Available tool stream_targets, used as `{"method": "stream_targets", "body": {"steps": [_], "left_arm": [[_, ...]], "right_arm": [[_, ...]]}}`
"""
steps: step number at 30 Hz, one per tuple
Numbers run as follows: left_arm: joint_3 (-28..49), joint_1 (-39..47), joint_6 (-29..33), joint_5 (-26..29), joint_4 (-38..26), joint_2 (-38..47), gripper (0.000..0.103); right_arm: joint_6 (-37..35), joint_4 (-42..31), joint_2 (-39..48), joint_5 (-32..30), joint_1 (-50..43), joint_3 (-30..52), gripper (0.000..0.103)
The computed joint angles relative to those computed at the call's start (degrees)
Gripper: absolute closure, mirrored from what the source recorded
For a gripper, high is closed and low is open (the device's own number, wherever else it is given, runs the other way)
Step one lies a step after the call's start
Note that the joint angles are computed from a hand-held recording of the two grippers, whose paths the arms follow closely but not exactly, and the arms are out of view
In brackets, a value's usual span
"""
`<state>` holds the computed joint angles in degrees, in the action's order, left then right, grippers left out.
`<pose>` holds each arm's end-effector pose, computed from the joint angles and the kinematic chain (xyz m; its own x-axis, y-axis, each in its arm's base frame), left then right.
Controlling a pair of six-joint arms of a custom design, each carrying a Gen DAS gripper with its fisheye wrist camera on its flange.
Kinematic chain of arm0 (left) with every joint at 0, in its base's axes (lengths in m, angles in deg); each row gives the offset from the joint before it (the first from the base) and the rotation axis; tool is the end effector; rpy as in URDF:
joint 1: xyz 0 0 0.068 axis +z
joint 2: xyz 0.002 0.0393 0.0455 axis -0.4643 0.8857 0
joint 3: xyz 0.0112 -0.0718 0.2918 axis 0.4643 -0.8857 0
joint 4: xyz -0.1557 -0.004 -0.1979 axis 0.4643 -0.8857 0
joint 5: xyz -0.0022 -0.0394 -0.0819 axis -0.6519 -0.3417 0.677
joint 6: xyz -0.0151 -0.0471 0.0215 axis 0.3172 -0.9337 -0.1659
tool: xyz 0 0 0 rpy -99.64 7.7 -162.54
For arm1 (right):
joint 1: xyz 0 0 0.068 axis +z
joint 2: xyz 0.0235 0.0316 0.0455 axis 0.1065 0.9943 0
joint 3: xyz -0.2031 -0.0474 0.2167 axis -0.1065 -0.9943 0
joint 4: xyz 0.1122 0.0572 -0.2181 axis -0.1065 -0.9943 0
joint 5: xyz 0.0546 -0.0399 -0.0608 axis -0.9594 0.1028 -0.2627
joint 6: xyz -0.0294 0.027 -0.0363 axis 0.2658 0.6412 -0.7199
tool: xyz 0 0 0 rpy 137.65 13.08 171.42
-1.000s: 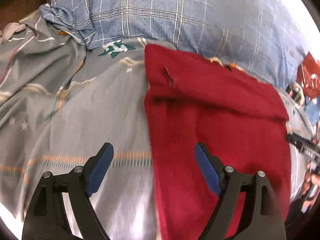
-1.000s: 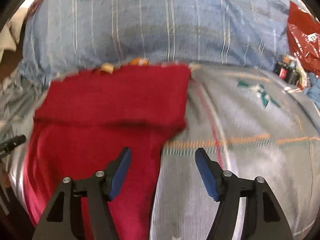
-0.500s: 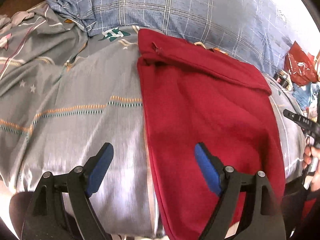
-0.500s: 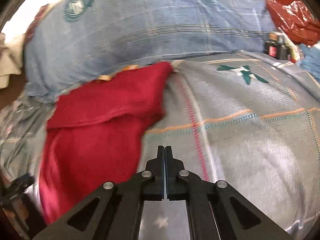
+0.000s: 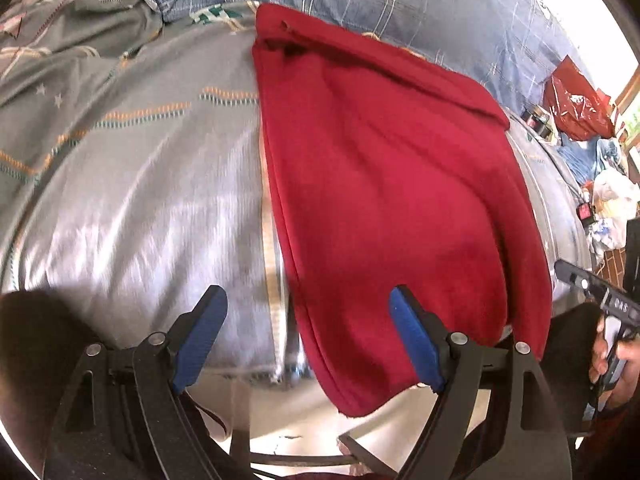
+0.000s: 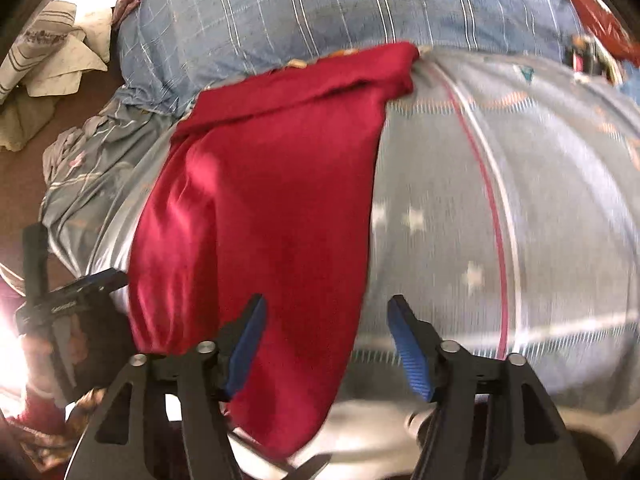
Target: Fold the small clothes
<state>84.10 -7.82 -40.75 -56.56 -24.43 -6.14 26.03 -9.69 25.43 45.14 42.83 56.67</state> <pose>0.1983 0.0583 0.1635 -0.8844 -0.1391 -0.4455 -0.0295 0.9693 -0.2441 0.1648 0.1205 0.1742 -0.8379 -0.0165 -0.5456 -0.1823 0.9506 0.2512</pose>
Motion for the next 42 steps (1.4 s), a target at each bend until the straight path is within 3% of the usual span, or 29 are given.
{"method": "stream_targets", "body": {"steps": [8,10,12,19,23,32,35,36,37,39,40,41,42], "left_arm": [[-1.91,-2.7,-3.16,-0.09,1.98,-0.06,0.02],[-2.13,-3.1,-3.43,0.29,1.67,-0.52,0.035],[-2.78,-3.8,-3.59,-0.2,1.27,-1.45,0.038],[-4.3,-1.93,-1.41,3.62,-4.2,-5.05,0.039],[-5.54,-4.61,-2.69,0.75,-1.62,-3.08,0.039],[-5.42,-8.18,-7.92,1.24,0.15,-3.69,0.039],[-6.15,-9.58,-9.0,-0.3,2.07,-3.62,0.051],[-6.36,-9.54,-9.27,-0.79,2.74,-3.59,0.059],[-6.47,-9.46,-9.58,-1.12,3.18,-3.65,0.076],[-6.19,-7.23,-8.82,-0.54,3.03,-3.53,0.098],[-5.68,-5.27,-7.61,1.56,2.27,-2.74,0.098],[-5.11,-4.09,-6.75,3.06,1.5,-1.99,0.098],[-4.84,-3.44,-6.0,3.77,0.96,-1.93,0.098]], "right_arm": [[5.44,0.35,-1.68,0.46,4.16,-5.22,0.033],[5.51,0.01,-1.99,0.56,4.53,-5.27,0.033],[5.54,-0.43,-2.41,0.51,4.66,-5.36,0.033],[6.57,-0.22,-2.37,-0.09,4.24,-5.84,0.033],[6.89,0.1,-0.68,-0.38,4.35,-5.39,0.032],[10.95,0.53,2.61,0.07,7.34,-4.57,0.03],[11.67,2.55,3.82,-1.36,7.17,-5.16,0.03],[12.48,3.31,4.75,-1.6,7.69,-5.06,0.03],[12.5,3.98,5.39,-1.81,7.9,-5.1,0.03],[12.37,5.39,6.21,-1.94,8.72,-5.24,0.036],[12.0,5.71,6.05,-1.95,8.98,-5.31,0.056],[11.43,5.82,5.88,-1.55,9.84,-5.05,0.085],[10.96,5.61,5.55,-1.14,10.41,-4.83,0.093]]}}
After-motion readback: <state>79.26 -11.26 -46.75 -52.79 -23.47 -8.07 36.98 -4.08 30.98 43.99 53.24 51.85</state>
